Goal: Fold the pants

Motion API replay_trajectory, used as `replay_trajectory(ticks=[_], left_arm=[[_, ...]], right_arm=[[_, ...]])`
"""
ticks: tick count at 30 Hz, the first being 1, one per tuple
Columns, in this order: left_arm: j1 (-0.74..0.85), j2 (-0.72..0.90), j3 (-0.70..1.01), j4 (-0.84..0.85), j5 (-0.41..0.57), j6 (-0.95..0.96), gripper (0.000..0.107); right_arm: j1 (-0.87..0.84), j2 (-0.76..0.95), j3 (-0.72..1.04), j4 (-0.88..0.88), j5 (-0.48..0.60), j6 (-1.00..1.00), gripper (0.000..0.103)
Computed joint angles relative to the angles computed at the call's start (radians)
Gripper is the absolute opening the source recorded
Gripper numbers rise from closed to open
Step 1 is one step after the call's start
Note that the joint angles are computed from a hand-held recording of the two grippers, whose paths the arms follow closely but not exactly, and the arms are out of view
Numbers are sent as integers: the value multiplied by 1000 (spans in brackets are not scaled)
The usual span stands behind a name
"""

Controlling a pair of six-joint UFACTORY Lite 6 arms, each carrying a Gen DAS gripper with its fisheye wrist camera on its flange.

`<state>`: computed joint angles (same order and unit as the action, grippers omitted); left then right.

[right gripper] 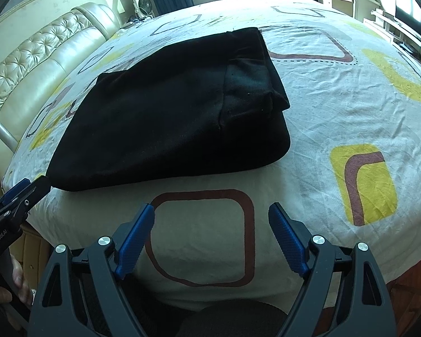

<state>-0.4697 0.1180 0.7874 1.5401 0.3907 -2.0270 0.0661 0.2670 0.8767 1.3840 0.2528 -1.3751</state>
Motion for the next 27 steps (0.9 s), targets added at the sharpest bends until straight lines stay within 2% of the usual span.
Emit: replay_trajectory(ticks=[7, 10, 14, 17, 18, 20, 25, 27], left_arm=[[-3, -10, 2, -8, 14, 2, 94], [-7, -24, -3, -5, 30, -10, 100], [-39, -43, 3, -13, 131, -29, 101], [-63, -19, 54, -126, 234, 63, 101], [-46, -35, 48, -119, 209, 63, 101], [-1, -83, 23, -78, 88, 66, 100], [-5, -86, 49, -61, 84, 131, 101], [53, -65, 82, -108, 6, 216, 101]], right_arm=[[-3, 11, 5, -22, 6, 26, 82], [-4, 17, 10, -38, 10, 43, 82], [-6, 27, 17, -66, 15, 70, 82], [-7, 31, 16, -76, 18, 82, 82], [-9, 33, 17, -77, 21, 83, 82], [-11, 30, 13, -68, 22, 76, 82], [-29, 7, -6, -34, 39, 39, 82], [-46, 4, 0, -53, 60, 54, 82]])
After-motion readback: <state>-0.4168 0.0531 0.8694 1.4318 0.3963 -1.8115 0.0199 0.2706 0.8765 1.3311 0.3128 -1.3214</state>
